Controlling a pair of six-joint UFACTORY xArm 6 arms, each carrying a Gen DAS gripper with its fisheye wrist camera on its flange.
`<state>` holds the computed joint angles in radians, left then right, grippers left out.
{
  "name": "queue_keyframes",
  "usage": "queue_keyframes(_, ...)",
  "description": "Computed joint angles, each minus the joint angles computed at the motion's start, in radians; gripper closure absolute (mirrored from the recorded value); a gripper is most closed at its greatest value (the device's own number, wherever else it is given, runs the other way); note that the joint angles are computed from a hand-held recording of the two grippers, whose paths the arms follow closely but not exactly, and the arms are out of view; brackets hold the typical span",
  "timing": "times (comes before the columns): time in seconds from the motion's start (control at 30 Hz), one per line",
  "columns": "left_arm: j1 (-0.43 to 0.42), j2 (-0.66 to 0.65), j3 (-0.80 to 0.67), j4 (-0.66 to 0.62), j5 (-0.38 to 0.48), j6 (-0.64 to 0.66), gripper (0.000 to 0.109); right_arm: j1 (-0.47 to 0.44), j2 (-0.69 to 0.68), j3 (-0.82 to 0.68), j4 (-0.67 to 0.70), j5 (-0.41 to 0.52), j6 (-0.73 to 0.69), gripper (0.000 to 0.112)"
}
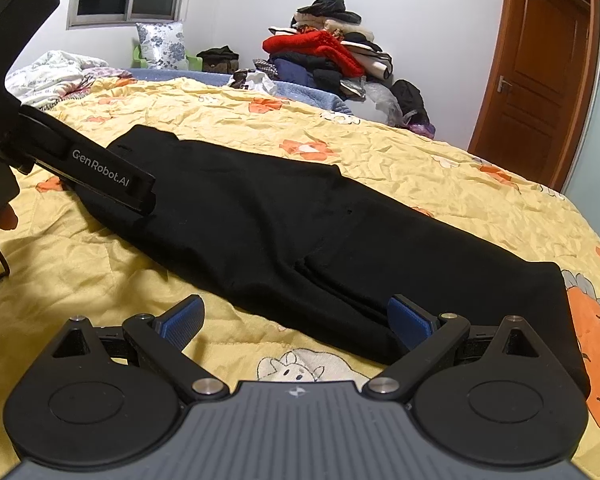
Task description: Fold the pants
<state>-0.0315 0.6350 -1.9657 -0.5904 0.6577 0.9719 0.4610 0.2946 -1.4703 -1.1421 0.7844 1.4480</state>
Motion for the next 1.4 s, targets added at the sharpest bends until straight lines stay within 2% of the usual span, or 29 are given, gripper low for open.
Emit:
queue_keyframes(0.2,0.005,-0.011,0.013,-0.008,0.015,0.012,0.006,-0.002,-0.003,0.009,-0.007,-0.022,-0.005,0.013)
queue_keyframes(0.53,0.006,0.014,-0.03,0.061,0.05,-0.074,0.006,-0.001,-0.008,0.013,0.02,-0.009,-0.027,0.013)
queue_keyframes(0.8,0.007,0.019,-0.04,0.066,0.057,-0.077,0.006,0.002,-0.024,0.026,-0.007,-0.009,0.003,0.013)
queue_keyframes(1.4,0.009,0.023,-0.053,0.069,0.07,-0.072,0.006,0.012,-0.008,-0.003,0.01,0.012,-0.056,0.013)
